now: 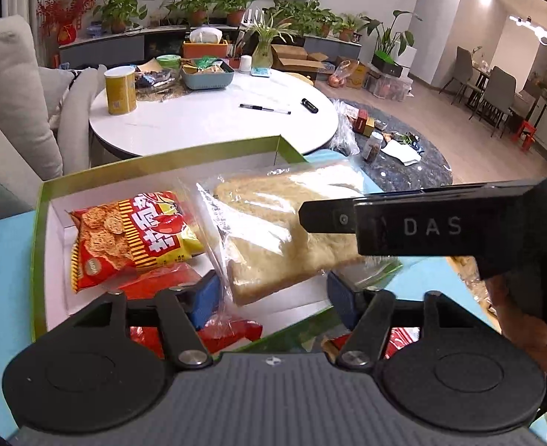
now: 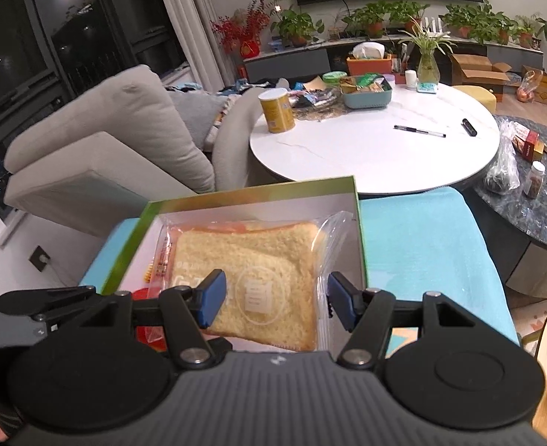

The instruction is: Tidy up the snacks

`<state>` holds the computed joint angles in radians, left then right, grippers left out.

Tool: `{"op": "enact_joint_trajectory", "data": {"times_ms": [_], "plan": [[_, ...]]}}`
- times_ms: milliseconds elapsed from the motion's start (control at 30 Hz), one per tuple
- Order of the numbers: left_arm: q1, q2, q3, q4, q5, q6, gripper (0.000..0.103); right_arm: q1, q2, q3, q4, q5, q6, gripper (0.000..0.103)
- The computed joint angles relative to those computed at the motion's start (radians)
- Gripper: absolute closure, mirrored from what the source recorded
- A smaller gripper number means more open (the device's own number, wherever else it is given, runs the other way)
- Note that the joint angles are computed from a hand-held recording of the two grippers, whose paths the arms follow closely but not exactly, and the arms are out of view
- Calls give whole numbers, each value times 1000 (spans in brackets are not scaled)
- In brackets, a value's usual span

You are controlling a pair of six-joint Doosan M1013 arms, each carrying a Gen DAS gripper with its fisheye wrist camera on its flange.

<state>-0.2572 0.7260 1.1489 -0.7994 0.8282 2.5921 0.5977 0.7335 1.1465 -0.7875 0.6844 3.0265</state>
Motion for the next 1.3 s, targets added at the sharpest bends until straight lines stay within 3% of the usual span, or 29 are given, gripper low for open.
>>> {"op": "enact_joint_trajectory", "data": {"times_ms": [367, 933, 1300], "plan": [[12, -19, 28, -17, -39, 39, 36, 1, -13, 25, -46, -1, 99, 35], [58, -101, 141, -143, -83, 142, 31, 60, -63, 51, -187, -14, 213, 28], [92, -146, 213, -197, -93, 197, 31, 105, -80, 62, -220, 17, 263, 24]]}}
